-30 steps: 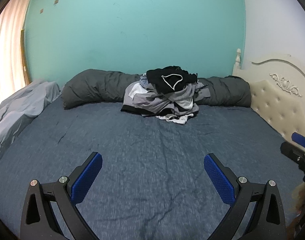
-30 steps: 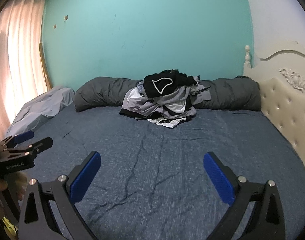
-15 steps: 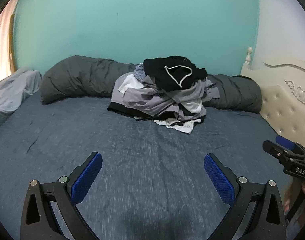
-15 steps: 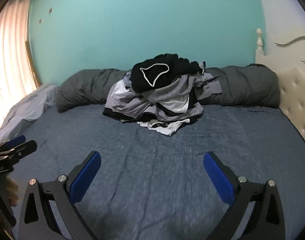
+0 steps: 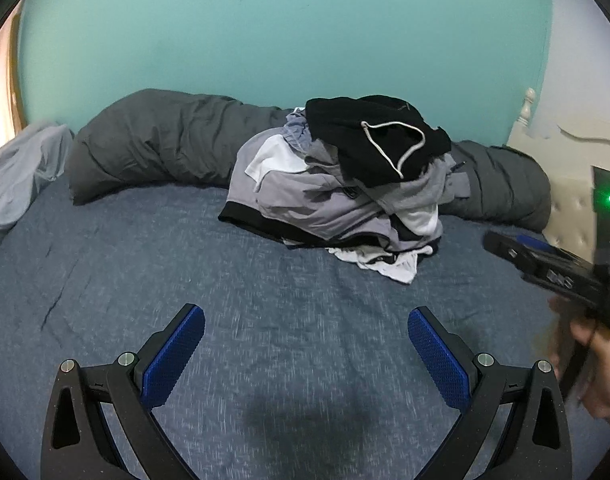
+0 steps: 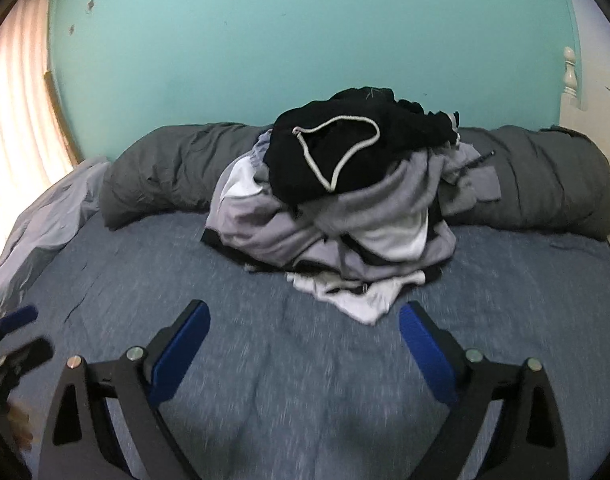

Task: Fold clothes
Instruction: 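Move the right tool to the black hoodie on top of the pile, then grasp the black hoodie hood with the right tool and lift it off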

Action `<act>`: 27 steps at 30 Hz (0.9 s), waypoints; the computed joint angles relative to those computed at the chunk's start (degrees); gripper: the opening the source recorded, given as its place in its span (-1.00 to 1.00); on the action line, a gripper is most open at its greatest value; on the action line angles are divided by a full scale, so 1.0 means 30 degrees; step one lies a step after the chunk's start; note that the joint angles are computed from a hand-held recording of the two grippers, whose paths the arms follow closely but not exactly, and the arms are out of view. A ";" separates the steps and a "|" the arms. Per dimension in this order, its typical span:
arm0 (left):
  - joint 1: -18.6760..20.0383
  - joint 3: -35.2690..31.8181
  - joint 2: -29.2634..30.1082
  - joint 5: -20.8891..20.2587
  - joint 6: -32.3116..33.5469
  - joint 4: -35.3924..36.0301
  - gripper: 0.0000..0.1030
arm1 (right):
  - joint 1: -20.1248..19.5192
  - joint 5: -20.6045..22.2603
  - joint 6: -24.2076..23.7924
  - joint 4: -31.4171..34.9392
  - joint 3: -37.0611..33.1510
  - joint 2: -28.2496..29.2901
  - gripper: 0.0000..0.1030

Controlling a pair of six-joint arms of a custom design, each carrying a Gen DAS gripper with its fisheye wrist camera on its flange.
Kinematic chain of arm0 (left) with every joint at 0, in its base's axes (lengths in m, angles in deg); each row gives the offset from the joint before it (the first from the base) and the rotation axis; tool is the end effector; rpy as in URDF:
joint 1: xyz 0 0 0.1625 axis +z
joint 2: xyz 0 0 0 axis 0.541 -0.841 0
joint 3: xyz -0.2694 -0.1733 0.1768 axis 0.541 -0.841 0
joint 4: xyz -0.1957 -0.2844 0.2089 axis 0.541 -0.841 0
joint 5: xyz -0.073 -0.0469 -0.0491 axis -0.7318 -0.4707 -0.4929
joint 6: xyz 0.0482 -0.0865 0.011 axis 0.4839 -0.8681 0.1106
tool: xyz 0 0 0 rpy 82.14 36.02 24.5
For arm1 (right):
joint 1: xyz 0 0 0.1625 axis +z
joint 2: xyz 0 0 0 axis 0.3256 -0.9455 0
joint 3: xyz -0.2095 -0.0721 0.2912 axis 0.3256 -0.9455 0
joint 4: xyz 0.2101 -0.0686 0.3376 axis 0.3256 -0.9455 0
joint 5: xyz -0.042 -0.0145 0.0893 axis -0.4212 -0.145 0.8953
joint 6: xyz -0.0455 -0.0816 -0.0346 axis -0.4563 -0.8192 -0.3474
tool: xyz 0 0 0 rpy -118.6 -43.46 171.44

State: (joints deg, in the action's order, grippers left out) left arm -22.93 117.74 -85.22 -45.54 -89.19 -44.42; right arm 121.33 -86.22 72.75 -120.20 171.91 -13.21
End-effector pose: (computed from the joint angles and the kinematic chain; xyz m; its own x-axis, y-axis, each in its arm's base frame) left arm -0.2671 -0.2609 0.4125 -0.7984 0.1253 -0.5889 0.5109 0.6587 -0.5524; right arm 0.4654 -0.3082 0.2274 -0.7650 -0.2348 0.5998 -0.5936 0.6186 -0.5149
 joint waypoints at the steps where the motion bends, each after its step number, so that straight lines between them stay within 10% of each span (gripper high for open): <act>1: 0.0318 -0.0104 0.0070 0.0031 0.0360 -0.0194 1.00 | -0.0296 0.0118 -0.0255 -0.0170 -0.0521 0.0507 0.87; 18: 0.6462 -0.1221 0.1035 0.0186 0.6157 -0.5418 1.00 | -0.3955 0.1486 -0.1367 -0.0717 -0.7318 0.6571 0.84; 27: 0.7901 -0.1085 0.1407 -0.0309 0.7598 -0.7733 1.00 | -0.4783 0.1566 -0.1365 -0.0103 -0.9260 0.8093 0.23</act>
